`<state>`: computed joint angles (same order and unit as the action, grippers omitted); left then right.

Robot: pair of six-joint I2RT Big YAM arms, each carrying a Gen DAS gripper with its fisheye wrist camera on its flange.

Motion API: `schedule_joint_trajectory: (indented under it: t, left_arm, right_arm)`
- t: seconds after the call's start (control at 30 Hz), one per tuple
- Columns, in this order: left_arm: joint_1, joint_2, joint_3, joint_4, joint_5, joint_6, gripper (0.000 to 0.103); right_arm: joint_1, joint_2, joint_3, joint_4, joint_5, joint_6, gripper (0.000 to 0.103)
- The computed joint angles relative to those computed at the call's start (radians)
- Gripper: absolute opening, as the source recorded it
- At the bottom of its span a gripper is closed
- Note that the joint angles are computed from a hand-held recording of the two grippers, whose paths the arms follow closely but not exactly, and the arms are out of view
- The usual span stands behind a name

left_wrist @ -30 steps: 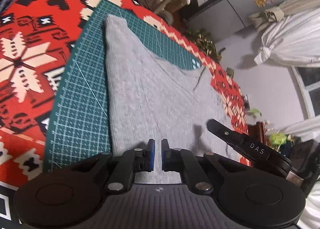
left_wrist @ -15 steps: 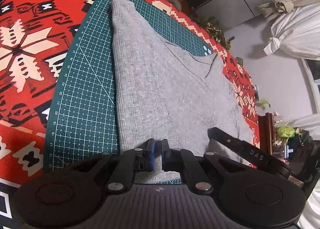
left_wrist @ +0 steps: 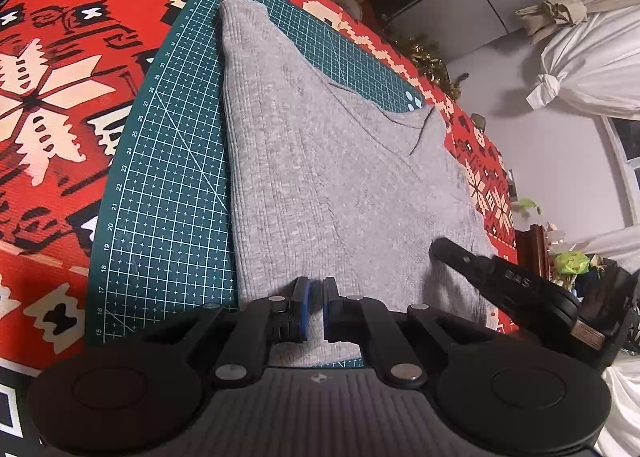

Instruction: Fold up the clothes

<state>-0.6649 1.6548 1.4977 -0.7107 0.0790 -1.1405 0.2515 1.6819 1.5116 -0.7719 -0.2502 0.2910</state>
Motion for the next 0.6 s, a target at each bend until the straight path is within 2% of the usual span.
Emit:
schedule_joint_trajectory:
  t: [0.07, 0.17, 0.23, 0.37, 0.57, 0.6]
  left_arm:
    - [0.002, -0.005, -0.008, 0.014, 0.007, -0.006, 0.005]
    - [0.003, -0.015, -0.022, 0.043, 0.02, -0.013, 0.005]
    - [0.002, -0.017, -0.024, 0.051, 0.021, -0.012, 0.005]
    - [-0.001, -0.013, -0.018, 0.055, 0.03, -0.011, 0.005]
    - [-0.003, 0.008, 0.008, 0.014, 0.037, -0.003, 0.005]
    - [-0.001, 0.01, 0.009, 0.012, 0.041, -0.004, 0.005]
  right_arm:
    - [-0.016, -0.013, -0.004, -0.015, -0.022, 0.028, 0.005]
    - [-0.014, -0.049, -0.026, 0.004, -0.095, 0.03, 0.006]
    - [0.006, -0.066, -0.035, -0.003, -0.142, 0.007, 0.006]
    - [0.06, -0.071, -0.045, -0.052, -0.181, -0.05, 0.006]
    - [0.096, -0.052, -0.037, -0.108, -0.16, -0.099, 0.005]
    - [0.094, -0.052, -0.039, -0.11, -0.158, -0.099, 0.002]
